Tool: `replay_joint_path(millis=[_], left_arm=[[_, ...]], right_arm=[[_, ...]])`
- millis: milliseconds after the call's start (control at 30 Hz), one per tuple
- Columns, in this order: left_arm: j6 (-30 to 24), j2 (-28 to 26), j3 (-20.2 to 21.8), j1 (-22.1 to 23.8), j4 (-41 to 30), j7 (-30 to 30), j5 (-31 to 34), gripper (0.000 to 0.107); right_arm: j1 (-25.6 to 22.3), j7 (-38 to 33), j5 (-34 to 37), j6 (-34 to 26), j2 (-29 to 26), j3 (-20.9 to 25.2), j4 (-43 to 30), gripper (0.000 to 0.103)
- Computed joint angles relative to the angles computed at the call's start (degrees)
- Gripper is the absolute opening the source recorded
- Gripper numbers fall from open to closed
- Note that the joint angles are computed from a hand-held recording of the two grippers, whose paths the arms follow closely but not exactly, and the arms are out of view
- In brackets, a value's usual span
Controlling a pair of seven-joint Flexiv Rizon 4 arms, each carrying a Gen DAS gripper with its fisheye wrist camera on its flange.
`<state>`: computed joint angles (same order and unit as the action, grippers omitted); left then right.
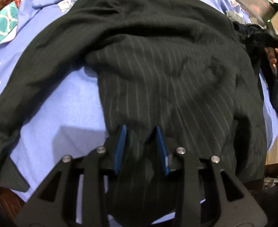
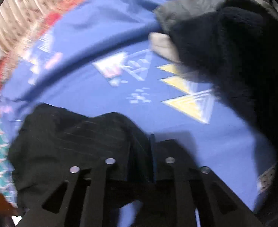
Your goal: Fold large clothes
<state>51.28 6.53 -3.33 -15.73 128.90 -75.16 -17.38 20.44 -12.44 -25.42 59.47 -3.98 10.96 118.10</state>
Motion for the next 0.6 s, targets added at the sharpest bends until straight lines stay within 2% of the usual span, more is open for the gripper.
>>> replay_joint_path(millis=[33,100,133,167,200,267,300,333,367,400,433,467,500,533,600], left_arm=[[-0.29,-0.22,0.03,0.0,-0.11,0.04,-0.44,0.033],[-0.98,-0.46,0.32,0.13,-0.3,0.96,-1.55,0.033],[-1.15,-0.12,0.52,0.15,-0.11,1.51,-2.04,0.033],[-1.19,0.3,0.62,0.14,0.16,1.79,-2.34,0.033],[-1.4,1.09,1.11,0.31,0.59,2.59,-2.71,0.033],[-2.25,2.53,1.82,0.66,1.27,3.59,-3.49,0.035],[-2.74,2.94,2.08,0.74,1.58,3.94,-4.23,0.04],[-3.17,3.2,2.28,0.97,1.82,3.98,-4.58,0.044],[-3.42,3.27,2.27,1.32,1.99,3.56,-4.18,0.052],[-3.5,3.31,2.07,1.45,2.2,3.12,-3.78,0.053],[-3.17,3.14,1.82,1.5,2.64,2.58,-3.36,0.054],[-3.43,2.86,1.86,1.83,2.54,2.06,-3.0,0.054],[-3.19,2.66,1.97,1.87,2.79,1.75,-3.76,0.053],[-2.52,2.5,2.04,1.81,3.11,1.7,-4.61,0.053],[-0.15,2.35,1.81,2.12,3.67,0.2,-3.94,0.048]], right_arm=[[0.38,1.61,-4.47,1.44,0.01,-0.39,-0.05,0.06],[1.05,3.22,-11.12,3.63,-1.36,-1.14,-1.82,0.083],[1.54,3.17,-14.1,4.99,-2.58,-1.55,-3.33,0.089],[2.0,2.04,-15.54,5.99,-4.06,-1.82,-4.98,0.098],[2.51,-0.74,-15.48,6.53,-6.11,-1.85,-7.34,0.102],[3.39,-6.95,-12.57,6.94,-9.5,-1.31,-11.16,0.103],[3.57,-13.49,-8.0,4.94,-12.39,0.16,-14.89,0.104],[3.88,-17.83,-4.8,1.96,-14.24,1.01,-17.66,0.104],[4.22,-23.33,-1.01,-3.75,-17.33,2.17,-22.22,0.104],[4.86,-26.75,0.99,-8.55,-19.5,2.45,-25.61,0.103],[6.6,-27.83,-0.34,-13.07,-21.91,0.87,-28.35,0.101],[7.36,-28.47,-0.53,-14.3,-23.52,-0.47,-29.85,0.062],[7.11,-27.41,1.97,-14.67,-24.69,-1.32,-31.59,0.048],[6.94,-25.22,3.48,-12.59,-24.82,-2.4,-31.88,0.046],[8.19,-19.76,0.44,-5.51,-24.36,-6.39,-30.85,0.044]])
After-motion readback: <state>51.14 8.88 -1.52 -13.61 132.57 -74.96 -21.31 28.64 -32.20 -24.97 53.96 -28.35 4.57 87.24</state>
